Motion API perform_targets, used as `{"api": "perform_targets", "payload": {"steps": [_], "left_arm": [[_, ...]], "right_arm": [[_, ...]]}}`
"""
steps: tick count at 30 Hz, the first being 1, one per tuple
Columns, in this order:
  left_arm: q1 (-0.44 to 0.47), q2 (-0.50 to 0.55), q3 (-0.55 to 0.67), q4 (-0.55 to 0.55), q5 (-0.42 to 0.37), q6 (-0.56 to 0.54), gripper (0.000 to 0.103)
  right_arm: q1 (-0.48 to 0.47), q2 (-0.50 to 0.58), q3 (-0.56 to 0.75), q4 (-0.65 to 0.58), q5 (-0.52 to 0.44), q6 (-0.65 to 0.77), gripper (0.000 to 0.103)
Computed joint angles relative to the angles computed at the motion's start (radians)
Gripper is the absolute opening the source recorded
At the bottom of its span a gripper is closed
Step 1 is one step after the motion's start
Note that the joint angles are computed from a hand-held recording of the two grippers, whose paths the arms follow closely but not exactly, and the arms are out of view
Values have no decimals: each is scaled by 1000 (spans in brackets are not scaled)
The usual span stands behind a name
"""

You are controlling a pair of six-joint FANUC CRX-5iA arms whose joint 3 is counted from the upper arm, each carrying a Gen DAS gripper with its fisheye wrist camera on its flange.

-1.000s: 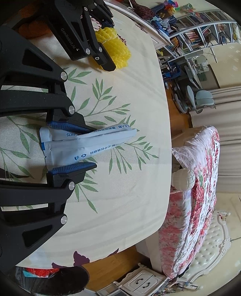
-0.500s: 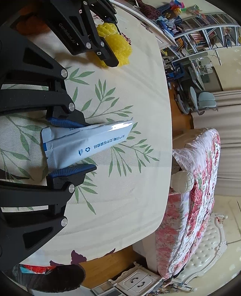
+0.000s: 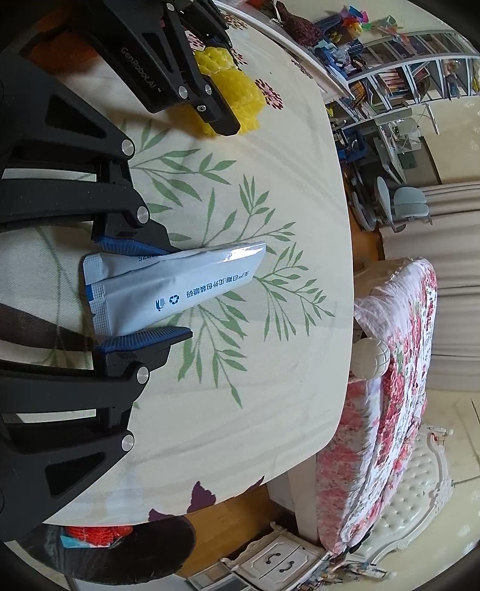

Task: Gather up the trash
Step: 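Carry the yellow foam sleeve and sachet packet over the black bin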

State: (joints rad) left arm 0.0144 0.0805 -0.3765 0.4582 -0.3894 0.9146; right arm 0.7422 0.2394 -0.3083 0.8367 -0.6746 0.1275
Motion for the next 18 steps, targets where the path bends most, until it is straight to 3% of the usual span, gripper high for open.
{"api": "perform_targets", "payload": {"steps": [18], "left_arm": [[-65, -150, -165, 95, 23, -63, 59]], "right_arm": [[65, -204, -247, 132, -29, -241, 33]]}}
